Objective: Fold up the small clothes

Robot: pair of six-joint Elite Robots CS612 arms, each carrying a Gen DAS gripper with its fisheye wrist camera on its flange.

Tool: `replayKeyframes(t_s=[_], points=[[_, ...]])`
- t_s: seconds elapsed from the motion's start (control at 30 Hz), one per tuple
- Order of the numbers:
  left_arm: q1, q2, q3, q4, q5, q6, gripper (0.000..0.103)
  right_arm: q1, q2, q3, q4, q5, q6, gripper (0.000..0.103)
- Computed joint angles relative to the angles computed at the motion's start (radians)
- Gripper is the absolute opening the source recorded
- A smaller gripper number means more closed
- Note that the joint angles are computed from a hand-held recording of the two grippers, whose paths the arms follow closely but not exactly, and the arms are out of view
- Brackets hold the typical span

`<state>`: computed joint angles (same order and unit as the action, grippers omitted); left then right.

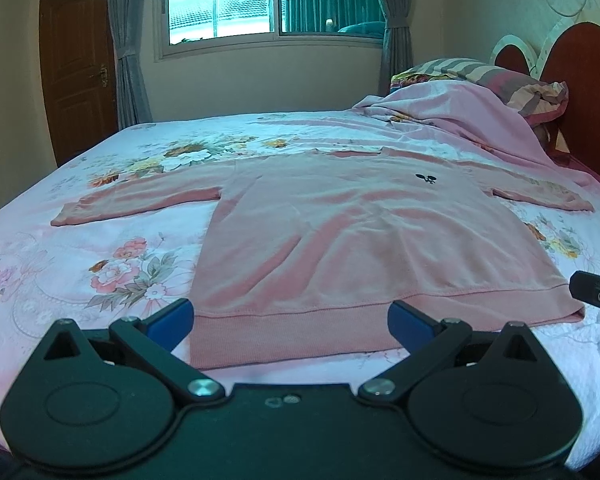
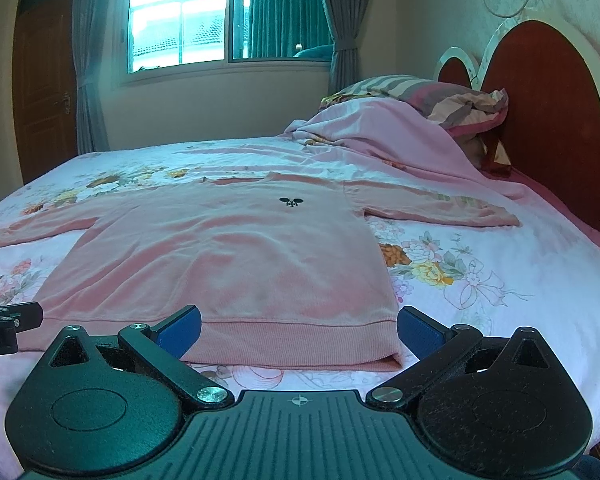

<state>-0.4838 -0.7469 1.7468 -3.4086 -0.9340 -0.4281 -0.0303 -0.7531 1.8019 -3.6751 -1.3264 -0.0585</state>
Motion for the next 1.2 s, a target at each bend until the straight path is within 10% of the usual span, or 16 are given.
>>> replayKeyframes(t_s=[1.2], points=[[0.004, -0.001, 0.003, -0.006, -0.010, -0.003, 0.102, 0.003, 0.004, -0.003, 0.000, -0.003, 0.002, 0.103]])
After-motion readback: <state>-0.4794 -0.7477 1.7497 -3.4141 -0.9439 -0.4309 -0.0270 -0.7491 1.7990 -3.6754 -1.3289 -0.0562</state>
